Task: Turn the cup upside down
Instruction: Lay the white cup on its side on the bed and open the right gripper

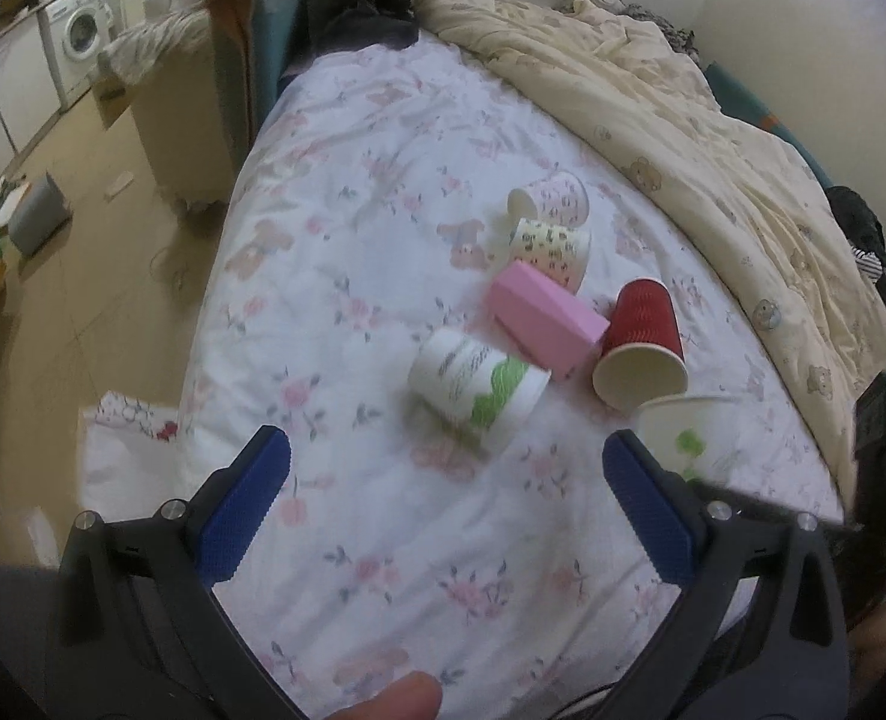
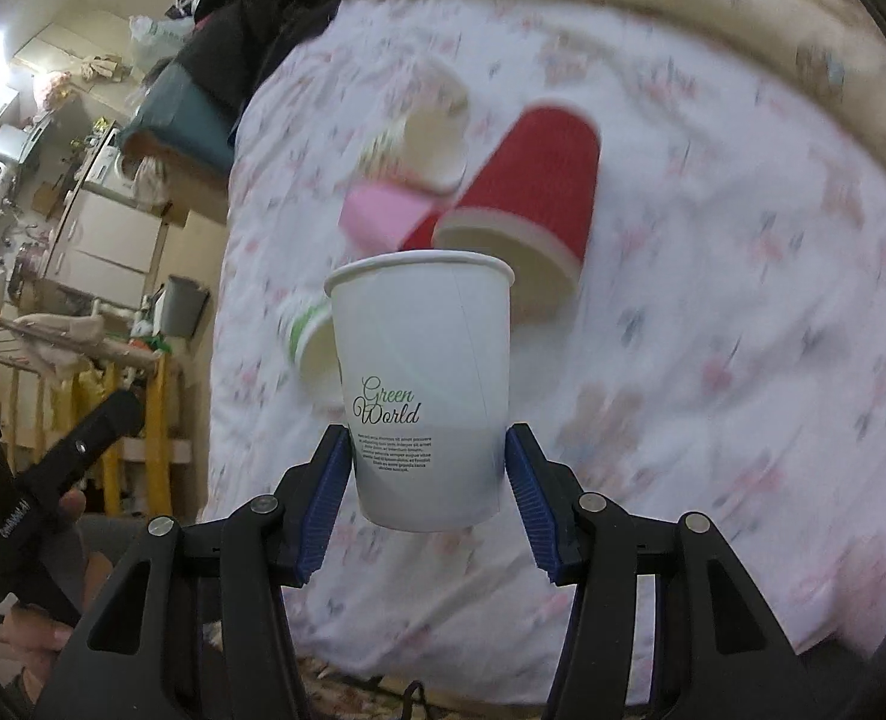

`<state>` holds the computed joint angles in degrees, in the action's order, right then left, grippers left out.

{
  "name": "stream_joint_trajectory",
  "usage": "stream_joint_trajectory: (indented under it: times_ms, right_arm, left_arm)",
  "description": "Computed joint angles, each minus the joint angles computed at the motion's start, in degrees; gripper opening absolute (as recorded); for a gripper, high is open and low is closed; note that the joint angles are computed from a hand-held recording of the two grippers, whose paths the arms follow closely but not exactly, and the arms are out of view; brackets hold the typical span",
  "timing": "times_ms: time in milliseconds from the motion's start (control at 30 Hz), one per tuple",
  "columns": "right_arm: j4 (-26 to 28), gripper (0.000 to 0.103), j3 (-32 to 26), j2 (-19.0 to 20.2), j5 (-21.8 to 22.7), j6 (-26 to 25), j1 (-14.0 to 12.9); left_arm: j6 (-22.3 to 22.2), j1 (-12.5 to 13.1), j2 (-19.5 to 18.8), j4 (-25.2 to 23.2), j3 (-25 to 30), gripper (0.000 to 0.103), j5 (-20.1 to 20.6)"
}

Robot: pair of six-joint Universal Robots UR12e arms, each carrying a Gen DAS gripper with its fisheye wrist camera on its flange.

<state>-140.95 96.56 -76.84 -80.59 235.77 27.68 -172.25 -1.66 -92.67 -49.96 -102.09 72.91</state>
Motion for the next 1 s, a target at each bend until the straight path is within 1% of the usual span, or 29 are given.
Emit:
stream_joint_trajectory:
  times_ms: [100,200,233,267,367,433,500,667,733,867,1000]
  right_arm:
    - [-1.13,0.055,0.27,1.06,2.33,0.57,0.59]
    - [-2.51,0.055,1.05,1.91,4.09,0.97,0.76]
    - [-3.49,0.055,1.58,2.28,5.23,1.26,0.69]
    - [-3.38,0.056,1.93,2.63,5.54,1.92,0.69]
    - [-1.96,0.056,2.26,3.38,8.08,2.98,0.42]
    - [-1.45,0.056,1.99,3.49,7.49,2.14,0.66]
    - [-1.32,0.057,1.86,3.43,7.3,1.92,0.64]
    - [-0.69,0.06,1.53,3.42,6.8,1.54,0.55]
    - [0.34,0.066,1.36,3.31,5.52,1.06,0.58]
    - [0.95,0.088,0.85,2.93,3.53,0.14,0.96]
    - [4.86,0.088,-0.68,1.93,1.89,-3.26,1.14]
  left_arm:
    - [0.31,-0.14,0.71,1.13,-1.37,0.103,1.72]
    - [-0.82,-0.62,0.63,2.77,-1.9,0.103,4.96]
    - [-1.41,-0.51,0.47,3.03,-1.88,0.103,5.05]
    - [-1.79,-0.44,0.28,3.05,-1.74,0.103,5.11]
    - [-2.94,-0.52,-0.27,2.7,-1.41,0.103,5.59]
    - [-3.63,-0.66,-0.43,2.74,-1.4,0.103,5.84]
    - [-4.03,-1.05,-0.43,4.26,-1.68,0.103,6.85]
    - [-3.76,-1.27,-0.54,4.83,-1.6,0.103,6.61]
    - [-3.91,-1.22,-0.58,4.7,-1.52,0.103,6.43]
    - [-4.08,-1.11,-0.52,4.62,-1.51,0.103,6.09]
    - [-4.7,-0.74,-0.36,4.29,-1.5,0.103,4.47]
